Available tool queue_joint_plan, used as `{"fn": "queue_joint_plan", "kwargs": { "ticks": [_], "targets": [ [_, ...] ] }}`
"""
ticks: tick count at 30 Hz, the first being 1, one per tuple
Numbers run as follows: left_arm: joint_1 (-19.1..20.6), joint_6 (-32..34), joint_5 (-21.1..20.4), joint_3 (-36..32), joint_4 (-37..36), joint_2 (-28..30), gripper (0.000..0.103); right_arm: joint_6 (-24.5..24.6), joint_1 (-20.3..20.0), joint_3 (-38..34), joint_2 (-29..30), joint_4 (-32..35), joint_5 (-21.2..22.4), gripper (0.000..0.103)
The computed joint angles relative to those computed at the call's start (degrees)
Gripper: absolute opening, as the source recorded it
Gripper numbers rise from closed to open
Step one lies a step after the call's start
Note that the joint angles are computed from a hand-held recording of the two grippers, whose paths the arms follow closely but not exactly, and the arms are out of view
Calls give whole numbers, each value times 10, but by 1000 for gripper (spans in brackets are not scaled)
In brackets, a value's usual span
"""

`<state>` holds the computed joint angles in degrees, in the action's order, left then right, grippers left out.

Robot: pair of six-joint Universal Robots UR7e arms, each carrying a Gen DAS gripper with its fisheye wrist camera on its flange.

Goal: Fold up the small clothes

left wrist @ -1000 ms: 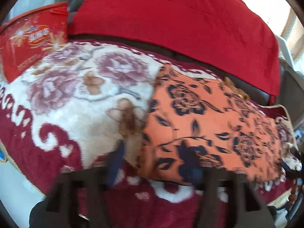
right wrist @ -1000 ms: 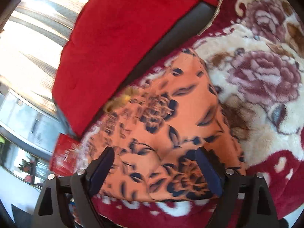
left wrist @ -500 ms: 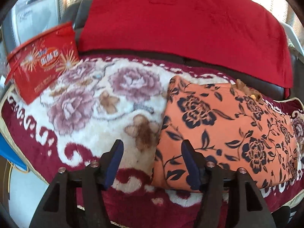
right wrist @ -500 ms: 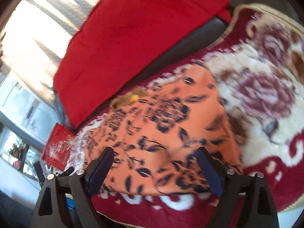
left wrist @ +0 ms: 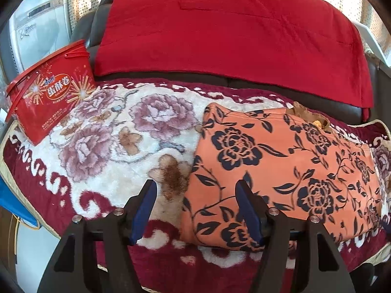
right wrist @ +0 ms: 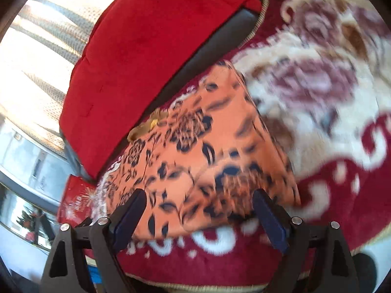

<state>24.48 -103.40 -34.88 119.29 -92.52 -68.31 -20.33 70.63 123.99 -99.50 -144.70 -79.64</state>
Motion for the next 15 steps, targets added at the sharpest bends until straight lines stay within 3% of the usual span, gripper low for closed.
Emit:
{"fn": "queue_joint_plan", "kwargs": {
  "ticks": [2,5,8,10,15],
  "targets": [
    [0,22,6,9,-48,3,79,16,-34,21,-23,18,28,90],
    [4,57,18,10,-124,29,82,39,-72,37,-28,24,62,90],
    [18,157,13,-1,-240,75,82,70,-85,33,-12,-4,103,91],
    [24,210,16,-15,-309,108,82,85,-77,22,9,-39,106,91],
    [44,264,5,-74,-323,171,82,129,-81,7,34,-52,121,91]
  ]
}}
